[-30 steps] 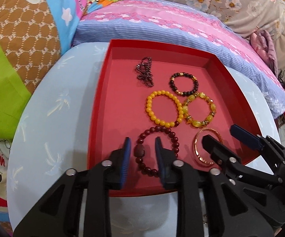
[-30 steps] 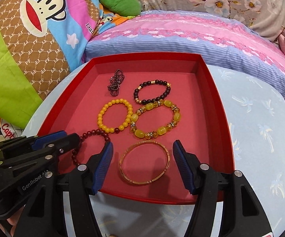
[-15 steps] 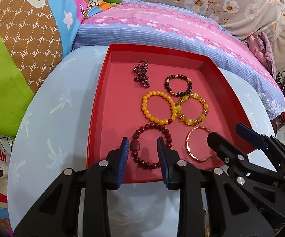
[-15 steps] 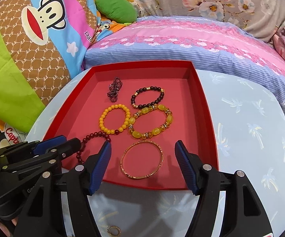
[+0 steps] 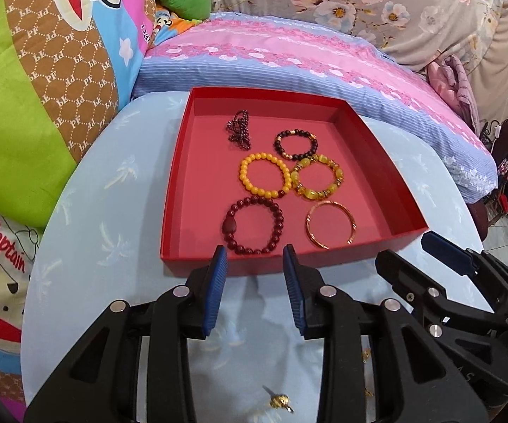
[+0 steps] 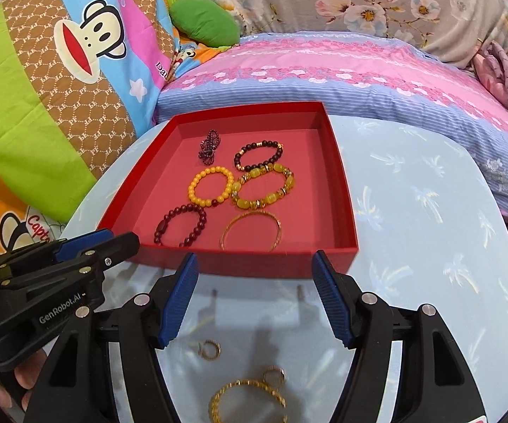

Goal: Organize jewelry
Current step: 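Move both grippers back to the remaining gold jewelry on the table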

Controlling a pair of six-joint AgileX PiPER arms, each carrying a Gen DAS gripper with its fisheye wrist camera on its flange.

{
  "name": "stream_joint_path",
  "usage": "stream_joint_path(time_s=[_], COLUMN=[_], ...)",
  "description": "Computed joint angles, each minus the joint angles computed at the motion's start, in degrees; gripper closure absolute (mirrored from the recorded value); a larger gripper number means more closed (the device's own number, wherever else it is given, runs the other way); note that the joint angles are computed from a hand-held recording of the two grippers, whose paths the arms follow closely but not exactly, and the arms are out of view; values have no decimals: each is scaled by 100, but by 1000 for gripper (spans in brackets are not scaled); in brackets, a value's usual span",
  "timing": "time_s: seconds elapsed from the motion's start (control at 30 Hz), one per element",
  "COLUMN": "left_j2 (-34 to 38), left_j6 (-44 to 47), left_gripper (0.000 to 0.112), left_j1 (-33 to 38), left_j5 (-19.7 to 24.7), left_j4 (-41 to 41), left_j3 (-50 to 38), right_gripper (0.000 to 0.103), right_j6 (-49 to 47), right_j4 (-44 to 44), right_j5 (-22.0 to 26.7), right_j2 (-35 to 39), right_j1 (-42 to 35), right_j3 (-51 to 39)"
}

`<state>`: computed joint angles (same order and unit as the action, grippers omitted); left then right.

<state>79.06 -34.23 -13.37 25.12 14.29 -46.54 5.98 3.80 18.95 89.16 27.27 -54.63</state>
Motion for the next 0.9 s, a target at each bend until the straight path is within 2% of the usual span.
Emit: stream_joint_path(time_s=[0.17,0.3,0.43,0.67,0.9], left_j2=[-395,-727,-1004,-1381,-1579], left_j6=[-519,-659,-1204,-1672,-1758], left_gripper=[81,77,77,77,77], left_j1=[-300,-450,-727,-991,-1068], left_j5=[140,204,332,444,502], left_j4=[400,357,729,825,752], left_j3=[312,628,950,1440,1692], right_gripper=[39,39,35,35,35], right_j6=[22,174,539,866,1220], right_j4=[41,-72,-354,-557,-860], right_j5=[-17,-14,-63,-162,-307], right_j2=[-456,-772,-1001,-1112,-980], right_j1=[-4,65,184,367,469], right_j3=[496,869,1251,1733,1881])
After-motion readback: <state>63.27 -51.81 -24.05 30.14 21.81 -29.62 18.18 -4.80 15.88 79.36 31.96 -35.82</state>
